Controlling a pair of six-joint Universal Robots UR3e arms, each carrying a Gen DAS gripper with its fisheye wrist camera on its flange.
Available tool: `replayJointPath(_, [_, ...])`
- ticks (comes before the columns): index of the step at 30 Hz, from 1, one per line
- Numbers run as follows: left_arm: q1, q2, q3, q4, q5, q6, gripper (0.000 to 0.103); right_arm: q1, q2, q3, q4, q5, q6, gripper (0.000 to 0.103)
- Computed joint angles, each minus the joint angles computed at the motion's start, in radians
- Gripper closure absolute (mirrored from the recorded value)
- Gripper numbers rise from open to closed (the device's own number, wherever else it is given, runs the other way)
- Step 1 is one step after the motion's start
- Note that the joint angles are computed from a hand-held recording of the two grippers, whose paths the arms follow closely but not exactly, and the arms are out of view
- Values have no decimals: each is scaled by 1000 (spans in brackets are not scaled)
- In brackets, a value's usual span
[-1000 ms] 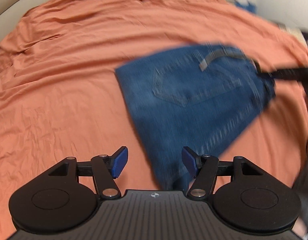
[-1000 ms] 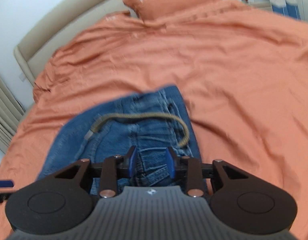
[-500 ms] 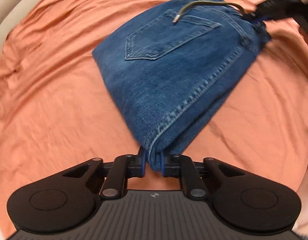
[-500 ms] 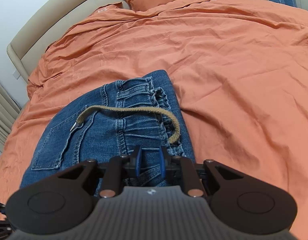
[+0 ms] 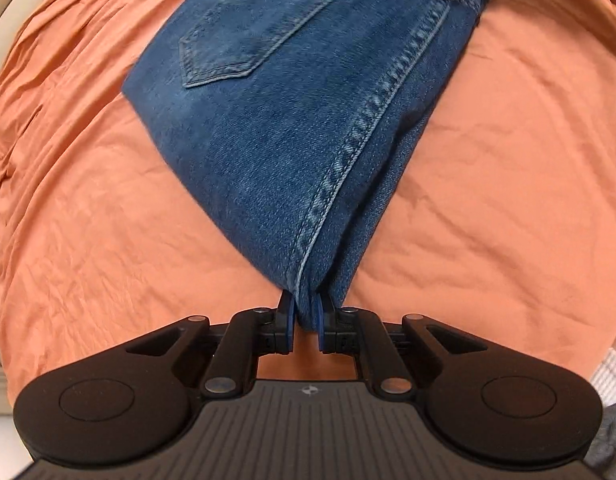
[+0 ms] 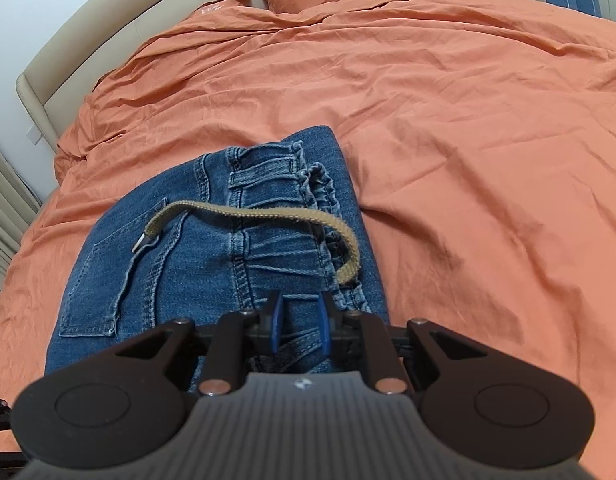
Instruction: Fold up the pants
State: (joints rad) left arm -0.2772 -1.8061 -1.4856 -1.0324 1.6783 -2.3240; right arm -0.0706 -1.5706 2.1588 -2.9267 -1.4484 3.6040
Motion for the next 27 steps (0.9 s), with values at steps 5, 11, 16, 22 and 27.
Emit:
replayJointPath(5, [30, 18, 102, -165, -17, -43, 83, -5, -49, 13, 40, 4, 16, 91])
replayJointPath(11, [120, 111, 127, -199, -148, -121, 73, -48, -190, 53, 147, 37, 34, 80])
replayJointPath(16, [146, 111, 118, -64, -201, -354, 64, -68, -282, 72, 215, 18, 35, 65])
replayJointPath(22, [153, -1, 133, 118, -281, -602, 61, -173, -376, 158, 112, 145, 23, 41])
replayJointPath(27, [200, -80, 150, 173, -405, -768, 54, -322, -329, 209, 28, 356, 65, 24])
